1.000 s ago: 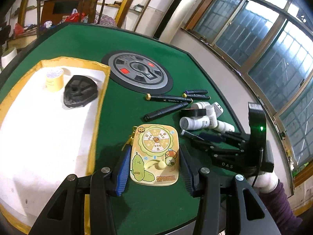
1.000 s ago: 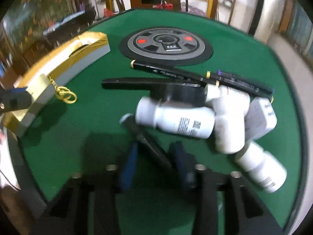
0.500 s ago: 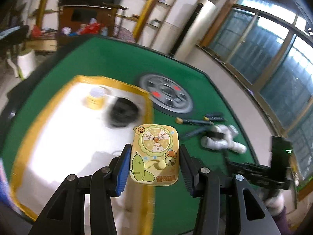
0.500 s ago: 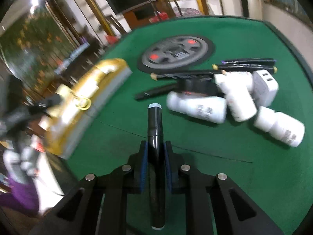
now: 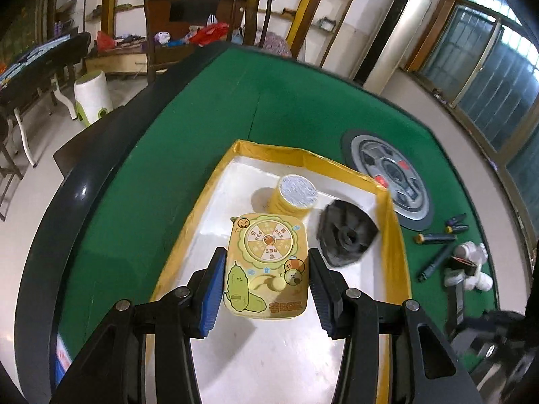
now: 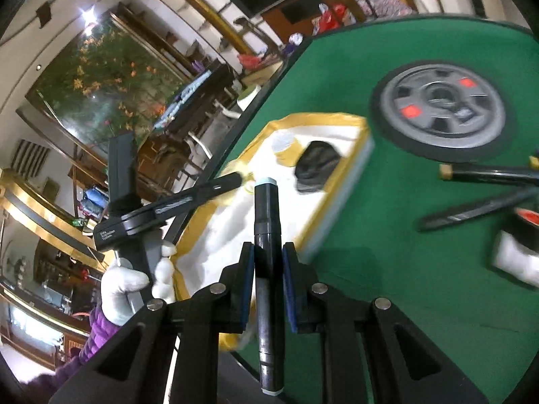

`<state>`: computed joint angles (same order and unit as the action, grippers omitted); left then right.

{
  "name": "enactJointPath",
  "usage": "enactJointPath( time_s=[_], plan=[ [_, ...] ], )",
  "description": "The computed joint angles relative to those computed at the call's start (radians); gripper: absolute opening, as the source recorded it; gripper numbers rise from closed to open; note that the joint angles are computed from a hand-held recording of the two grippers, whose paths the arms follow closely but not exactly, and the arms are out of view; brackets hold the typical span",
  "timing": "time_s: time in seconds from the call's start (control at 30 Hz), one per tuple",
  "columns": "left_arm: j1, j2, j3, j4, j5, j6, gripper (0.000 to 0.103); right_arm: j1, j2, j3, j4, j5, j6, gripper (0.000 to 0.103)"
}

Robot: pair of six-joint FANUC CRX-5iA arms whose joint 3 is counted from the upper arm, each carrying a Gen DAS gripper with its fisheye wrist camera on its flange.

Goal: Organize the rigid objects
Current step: 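Place the card in the tray with the left tool while the right tool carries the black marker there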

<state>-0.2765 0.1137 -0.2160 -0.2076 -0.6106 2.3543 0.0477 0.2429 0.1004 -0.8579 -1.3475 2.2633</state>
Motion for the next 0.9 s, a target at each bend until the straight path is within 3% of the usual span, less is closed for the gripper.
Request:
enactJointPath(
  time_s=[0.23,0.37,0.53,0.67,0.77,0.9],
  plan=[
    [0.047,0.086,0.086,0.031,-0.044,-0.049,0.05,0.179,0.049,0.028,0.098,0.126,-0.18,0.016],
    [0.08,0.09,0.058,0.082,0.007,-0.087,0.05,0.223,0.093,0.056,0.135,0.156,-0.28,0.016],
    [0.108,0.057,-0.02,0.217,0.099,-0.198,0.067,0.276,0.105,0.054,0.197,0.224,-0.353,0.016],
    [0.098,0.037,-0.031,0.205,0.098,-0.187,0.072,0.301,0.11,0.053,0.226,0.252,-0.382,0.017],
    [0.093,0.016,-0.046,0.208,0.092,-0.168,0.072,0.299,0.103,0.049,0.213,0.254,-0.362,0.027],
    [0.065,-0.031,-0.056,0.154,0.086,-0.1,0.072,0.314,0.023,-0.02,0.246,0.341,-0.308,0.042]
  ],
)
